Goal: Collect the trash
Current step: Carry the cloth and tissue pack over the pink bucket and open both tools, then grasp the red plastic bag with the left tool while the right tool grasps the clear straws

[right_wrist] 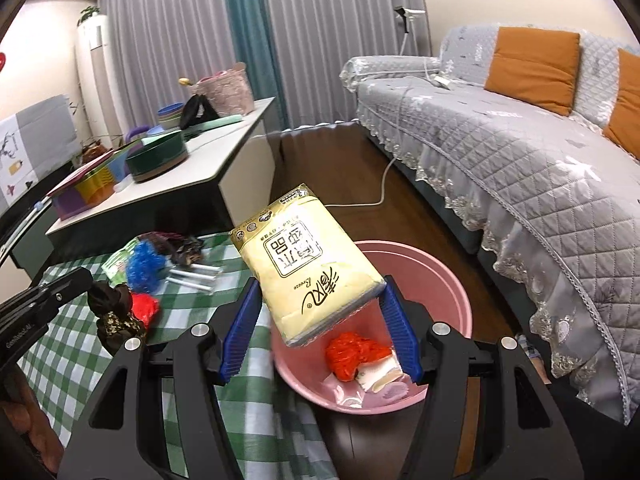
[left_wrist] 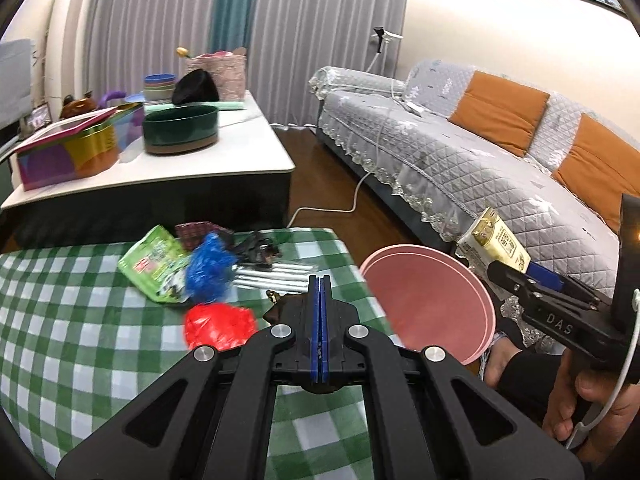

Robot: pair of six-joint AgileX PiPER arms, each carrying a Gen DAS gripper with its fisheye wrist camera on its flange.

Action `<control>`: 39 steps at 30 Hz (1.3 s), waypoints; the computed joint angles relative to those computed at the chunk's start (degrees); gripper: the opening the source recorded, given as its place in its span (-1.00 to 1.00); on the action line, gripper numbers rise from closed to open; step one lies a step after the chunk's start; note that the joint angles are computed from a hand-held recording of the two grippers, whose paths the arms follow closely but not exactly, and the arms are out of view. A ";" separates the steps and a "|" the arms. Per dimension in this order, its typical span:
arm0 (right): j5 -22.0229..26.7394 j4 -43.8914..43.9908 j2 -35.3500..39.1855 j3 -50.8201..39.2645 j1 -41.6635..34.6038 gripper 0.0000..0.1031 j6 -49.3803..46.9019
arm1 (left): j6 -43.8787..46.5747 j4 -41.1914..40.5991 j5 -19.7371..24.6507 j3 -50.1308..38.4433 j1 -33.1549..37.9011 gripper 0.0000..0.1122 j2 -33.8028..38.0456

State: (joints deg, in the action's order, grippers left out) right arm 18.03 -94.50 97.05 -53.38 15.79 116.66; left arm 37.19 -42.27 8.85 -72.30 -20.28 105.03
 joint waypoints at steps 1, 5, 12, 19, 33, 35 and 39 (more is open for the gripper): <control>-0.02 -0.36 0.18 0.05 -0.44 0.17 0.53 | -1.03 1.11 0.23 -0.79 -0.41 -1.00 0.52; 0.07 -0.66 0.97 -0.06 -2.08 0.18 0.89 | -4.75 5.40 1.54 -4.99 -2.02 -1.00 3.22; -0.35 -0.23 3.24 -1.24 -4.90 0.17 0.23 | -11.69 12.82 5.36 -15.77 -5.13 -1.00 9.74; -2.04 0.42 5.83 -2.94 -7.80 0.17 -0.43 | -15.22 16.60 10.58 -28.34 -7.24 -0.99 17.06; -1.00 6.90 7.80 -5.24 -8.45 0.52 -5.78 | -15.29 15.99 16.63 -37.32 -7.53 -0.12 23.13; -0.89 7.36 7.50 -5.08 -8.19 0.53 -6.13 | -15.68 16.41 15.84 -35.07 -7.27 -0.08 21.62; -0.44 7.61 6.38 -4.70 -6.60 0.53 -5.98 | -15.32 16.19 12.52 -28.06 -6.40 0.18 16.96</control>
